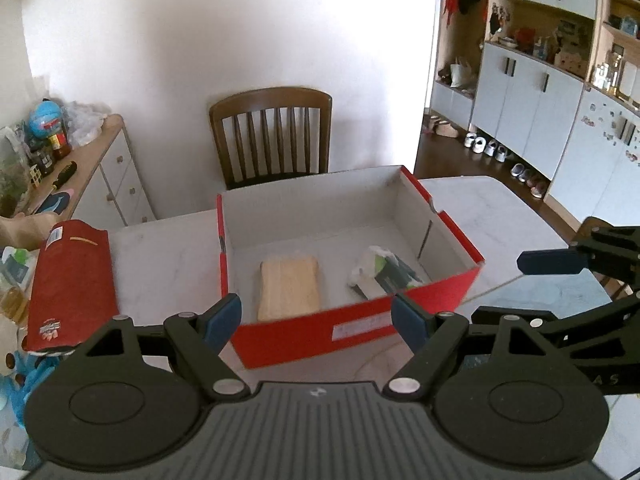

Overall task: Organize objects
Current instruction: 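Move both tools back over the items on the table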

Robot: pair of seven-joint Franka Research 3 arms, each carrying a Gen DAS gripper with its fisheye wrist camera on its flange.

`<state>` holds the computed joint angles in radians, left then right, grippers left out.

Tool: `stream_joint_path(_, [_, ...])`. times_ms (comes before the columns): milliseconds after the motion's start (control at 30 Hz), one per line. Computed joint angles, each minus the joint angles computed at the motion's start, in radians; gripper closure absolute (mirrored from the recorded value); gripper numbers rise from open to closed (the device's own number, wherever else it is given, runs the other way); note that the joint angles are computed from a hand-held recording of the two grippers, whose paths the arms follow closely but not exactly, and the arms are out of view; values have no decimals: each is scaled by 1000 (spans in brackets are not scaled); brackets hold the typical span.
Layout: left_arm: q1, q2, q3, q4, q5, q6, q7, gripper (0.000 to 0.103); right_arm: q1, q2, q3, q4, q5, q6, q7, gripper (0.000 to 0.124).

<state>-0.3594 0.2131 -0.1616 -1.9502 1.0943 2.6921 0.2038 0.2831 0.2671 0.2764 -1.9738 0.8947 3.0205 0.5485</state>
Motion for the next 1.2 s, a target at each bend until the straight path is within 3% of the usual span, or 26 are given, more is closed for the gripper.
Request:
stream_joint_path(167, [0, -67, -11, -93, 46, 24, -77, 17, -19, -57, 38, -76, 143, 23, -117, 44])
stream_joint_path(500, [19, -148, -58, -230, 164, 67, -242, 10, 55, -133, -18, -209, 312, 66, -199, 38])
stream_joint_path(567, [18, -157, -69, -251, 181, 63, -269, 1, 69, -141, -29, -231, 331, 75, -200, 38])
stream_joint_path(667, [15, -169, -83, -284, 213, 60, -319, 0, 84, -158, -40, -268, 369, 85, -206, 38])
stream_joint_path(933, [-7, -149, -105, -357, 232, 72, -401, 0, 125, -187, -60, -367, 374, 119, -181, 38])
stream_joint_path(1200, [-44, -85, -103, -380, 220, 83, -411, 0, 137, -180, -56, -432, 293, 141, -101, 39])
